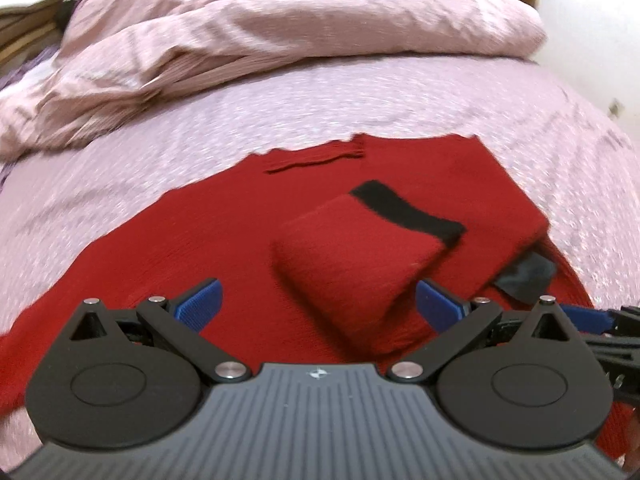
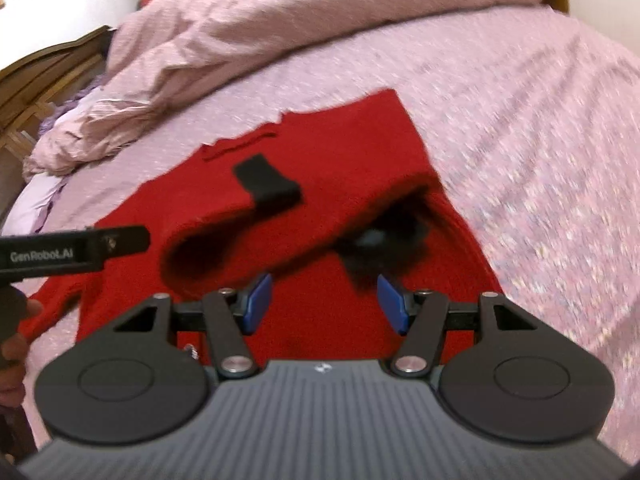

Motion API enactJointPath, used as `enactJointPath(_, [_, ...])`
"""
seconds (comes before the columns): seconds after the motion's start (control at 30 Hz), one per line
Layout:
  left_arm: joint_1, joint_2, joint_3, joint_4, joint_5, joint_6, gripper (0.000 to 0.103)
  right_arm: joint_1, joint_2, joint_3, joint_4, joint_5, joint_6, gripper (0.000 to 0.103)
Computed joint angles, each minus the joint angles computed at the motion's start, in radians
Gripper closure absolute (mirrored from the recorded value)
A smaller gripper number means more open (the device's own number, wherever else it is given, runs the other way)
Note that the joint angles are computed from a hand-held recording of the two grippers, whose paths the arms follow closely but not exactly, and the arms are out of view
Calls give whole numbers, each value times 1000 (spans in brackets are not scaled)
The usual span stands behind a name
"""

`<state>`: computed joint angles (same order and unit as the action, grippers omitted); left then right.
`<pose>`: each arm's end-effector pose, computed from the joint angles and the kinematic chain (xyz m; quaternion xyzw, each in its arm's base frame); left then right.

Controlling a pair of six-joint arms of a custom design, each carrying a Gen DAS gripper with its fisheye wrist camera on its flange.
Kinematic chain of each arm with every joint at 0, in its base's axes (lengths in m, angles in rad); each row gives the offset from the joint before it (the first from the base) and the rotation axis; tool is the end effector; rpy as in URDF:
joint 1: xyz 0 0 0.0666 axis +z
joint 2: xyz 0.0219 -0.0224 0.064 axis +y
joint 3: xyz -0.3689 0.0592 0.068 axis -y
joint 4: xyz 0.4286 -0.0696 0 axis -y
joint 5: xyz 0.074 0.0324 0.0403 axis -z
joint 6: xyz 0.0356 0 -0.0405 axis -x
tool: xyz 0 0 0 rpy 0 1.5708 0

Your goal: Fold small clothes

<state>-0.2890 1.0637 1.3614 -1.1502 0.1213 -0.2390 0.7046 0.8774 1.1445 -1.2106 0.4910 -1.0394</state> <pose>0.3665 -0.1139 0.5294 0.2644 0.8965 -0.0655 0.3493 0.2500 0.1900 0.4855 0.2277 0.8973 0.0804 0.3695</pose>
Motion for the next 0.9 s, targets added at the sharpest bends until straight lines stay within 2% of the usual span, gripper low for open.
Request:
enactJointPath(0.23, [-111,37,-32,66,-68,-26,0,-11,-42,-51,-15,-32,-59,42])
enactJointPath(0.4, [-131,66,-55,130,-78,-3,1,-16,-54,-65,-9,-46,-69,43])
enactJointPath(0.5, [-136,71,-69,174,-101,-8,11,-15,-56,-70,-4,-49,-60,43])
enactJointPath(0.57, [-124,70,-74,191,-74,-8,29,-17,-57,-74,1,-52,-55,43])
enactJointPath(0.6, [-115,69,-74,193,-49,-4,34,-18,-57,-75,4,-53,-55,43])
enactJointPath(0.67, [-93,62,-73,197,-12,17,53,-21,-61,-80,10,-55,-52,43])
enactJointPath(0.73, [-68,48,-76,206,18,42,62,-21,-63,-82,12,-55,-53,43])
enactJointPath(0.9, [16,5,-90,221,20,84,65,-13,-62,-82,7,-45,-52,43])
